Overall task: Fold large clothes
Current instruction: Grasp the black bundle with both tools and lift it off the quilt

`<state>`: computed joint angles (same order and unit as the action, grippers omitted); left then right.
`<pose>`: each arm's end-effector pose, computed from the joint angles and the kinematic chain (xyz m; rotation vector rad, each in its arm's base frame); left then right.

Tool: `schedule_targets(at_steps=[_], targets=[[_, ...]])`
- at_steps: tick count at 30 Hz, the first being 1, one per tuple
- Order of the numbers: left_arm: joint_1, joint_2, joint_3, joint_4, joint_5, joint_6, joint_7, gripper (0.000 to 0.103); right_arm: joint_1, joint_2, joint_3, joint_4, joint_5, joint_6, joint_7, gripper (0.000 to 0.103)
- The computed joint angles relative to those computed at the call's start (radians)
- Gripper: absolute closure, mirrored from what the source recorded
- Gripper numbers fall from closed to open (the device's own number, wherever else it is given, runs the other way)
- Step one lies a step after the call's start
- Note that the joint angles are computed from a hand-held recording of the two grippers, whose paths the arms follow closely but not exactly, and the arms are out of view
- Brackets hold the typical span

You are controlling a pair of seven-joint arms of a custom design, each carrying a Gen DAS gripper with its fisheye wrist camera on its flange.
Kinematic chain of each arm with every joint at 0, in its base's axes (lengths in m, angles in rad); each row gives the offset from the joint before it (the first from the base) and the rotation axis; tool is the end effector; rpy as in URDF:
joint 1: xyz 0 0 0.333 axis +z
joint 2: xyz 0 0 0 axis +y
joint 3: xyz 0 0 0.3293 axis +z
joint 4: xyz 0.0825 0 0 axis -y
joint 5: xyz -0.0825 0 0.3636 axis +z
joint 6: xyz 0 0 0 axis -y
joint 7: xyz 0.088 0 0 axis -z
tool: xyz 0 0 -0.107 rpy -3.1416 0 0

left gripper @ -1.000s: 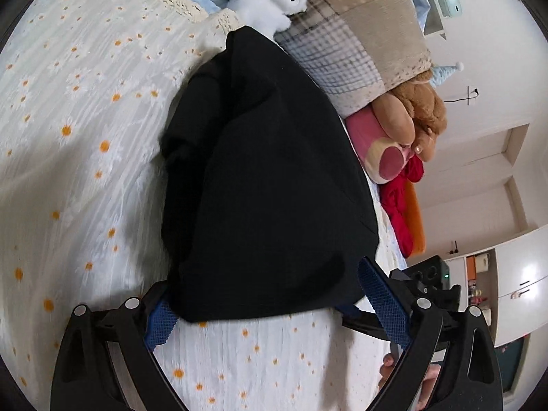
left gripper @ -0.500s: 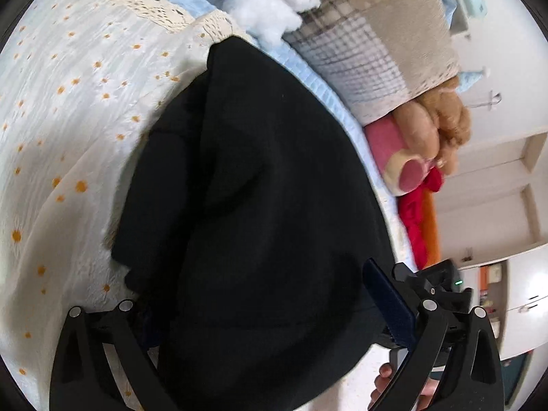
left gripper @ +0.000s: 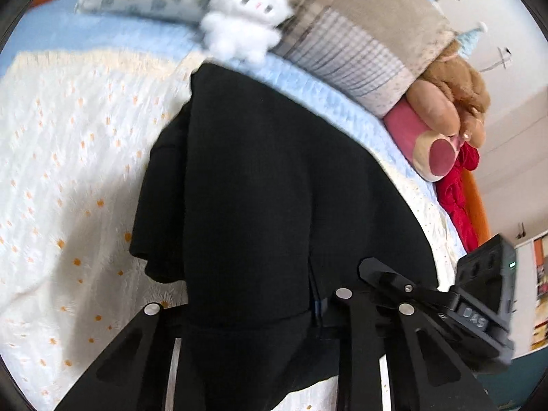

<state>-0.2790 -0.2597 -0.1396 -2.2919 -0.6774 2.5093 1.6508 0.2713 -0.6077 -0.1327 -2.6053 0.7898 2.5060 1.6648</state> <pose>0.4427 -0.1968 0.5271 1.9731 -2.0639 0.9714 0.3719 0.0412 0.5200 -1.2089 2.0085 0.3267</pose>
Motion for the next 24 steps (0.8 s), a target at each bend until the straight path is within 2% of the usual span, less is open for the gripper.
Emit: schedule_targets(at_steps=[3,6,9,12,17,24], targets=[[-0.006,-0.056,0.007,0.002,0.013,-0.013,0.029,0.074,-0.004,-0.046,0.013,0.039,-0.027,-0.014,0.012,0.064],[-0.008,-0.132,0.044,0.018,-0.014,-0.076,0.03,0.074,-0.002,-0.1,0.035,0.087,-0.063,-0.037,0.053,0.064],[0.018,-0.246,0.066,0.043,0.044,-0.144,0.01,0.074,0.005,-0.134,0.084,0.165,-0.119,-0.074,0.138,0.064],[0.033,-0.359,0.119,0.059,0.08,-0.226,0.014,0.074,0.037,-0.131,0.147,0.282,-0.178,-0.109,0.225,0.064],[0.12,-0.526,0.246,0.134,0.174,-0.423,0.001,0.074,0.127,-0.018,0.268,0.507,-0.248,-0.104,0.362,0.064],[0.259,-0.605,0.489,0.313,0.313,-0.693,0.092,0.073,0.298,0.285,0.424,0.783,-0.283,0.051,0.49,0.064]])
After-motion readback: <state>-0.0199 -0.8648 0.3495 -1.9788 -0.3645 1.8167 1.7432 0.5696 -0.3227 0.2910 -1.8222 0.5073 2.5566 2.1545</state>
